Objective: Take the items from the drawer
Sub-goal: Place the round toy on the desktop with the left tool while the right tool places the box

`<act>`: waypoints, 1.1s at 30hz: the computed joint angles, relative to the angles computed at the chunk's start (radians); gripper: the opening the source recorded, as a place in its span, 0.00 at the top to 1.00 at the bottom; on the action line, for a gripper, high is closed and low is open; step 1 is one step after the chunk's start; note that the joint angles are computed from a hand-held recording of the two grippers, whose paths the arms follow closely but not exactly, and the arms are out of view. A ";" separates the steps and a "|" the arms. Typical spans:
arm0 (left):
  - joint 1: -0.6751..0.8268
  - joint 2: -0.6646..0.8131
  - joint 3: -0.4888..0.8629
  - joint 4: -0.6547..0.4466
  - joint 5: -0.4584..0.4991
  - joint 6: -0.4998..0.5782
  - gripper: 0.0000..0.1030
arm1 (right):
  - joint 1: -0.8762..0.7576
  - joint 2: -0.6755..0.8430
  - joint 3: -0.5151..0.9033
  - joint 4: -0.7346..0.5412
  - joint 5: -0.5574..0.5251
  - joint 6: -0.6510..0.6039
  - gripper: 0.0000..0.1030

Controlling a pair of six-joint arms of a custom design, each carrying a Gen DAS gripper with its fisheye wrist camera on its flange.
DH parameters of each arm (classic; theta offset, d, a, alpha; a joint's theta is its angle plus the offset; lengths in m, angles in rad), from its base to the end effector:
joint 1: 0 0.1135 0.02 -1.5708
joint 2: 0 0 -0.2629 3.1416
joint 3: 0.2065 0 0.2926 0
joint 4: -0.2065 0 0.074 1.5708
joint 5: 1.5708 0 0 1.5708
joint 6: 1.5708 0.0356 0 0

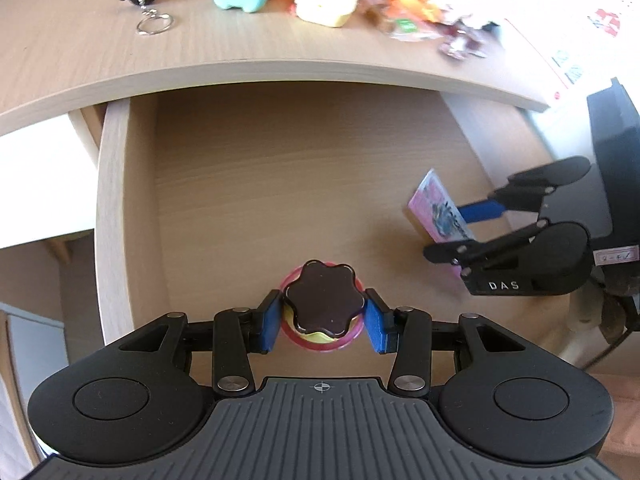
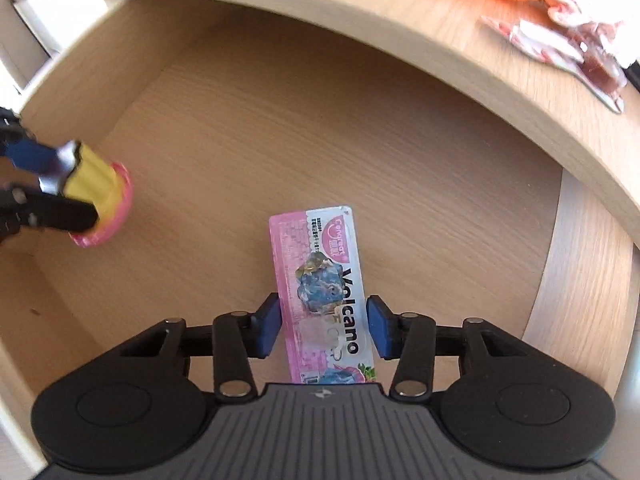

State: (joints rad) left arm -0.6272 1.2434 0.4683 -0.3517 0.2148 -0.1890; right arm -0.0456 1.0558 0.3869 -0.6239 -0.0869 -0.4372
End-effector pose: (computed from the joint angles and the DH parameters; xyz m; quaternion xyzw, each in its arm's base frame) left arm 0.1808 -0.1404 0.1066 0.2338 0.9415 -0.1829 0.1594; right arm 0.1824 -0.0052 0.1065 -0.1984 0.9693 0.0087 0.1447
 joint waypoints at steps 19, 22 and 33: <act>-0.150 0.047 0.331 0.221 -0.021 -0.029 0.54 | -0.660 -0.331 0.441 -0.366 -0.421 -0.029 0.58; -0.147 0.081 0.359 0.216 -0.023 -0.036 0.54 | -0.615 -0.213 0.475 -0.286 -0.389 0.071 0.58; 0.023 0.046 0.236 0.188 0.042 -0.091 0.54 | -0.428 0.272 0.557 0.008 -0.123 0.277 0.58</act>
State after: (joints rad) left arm -0.6047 1.2894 0.7044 -0.1637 0.2569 -0.2797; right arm -0.4736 1.3277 0.9438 -0.6155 -0.2098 -0.1605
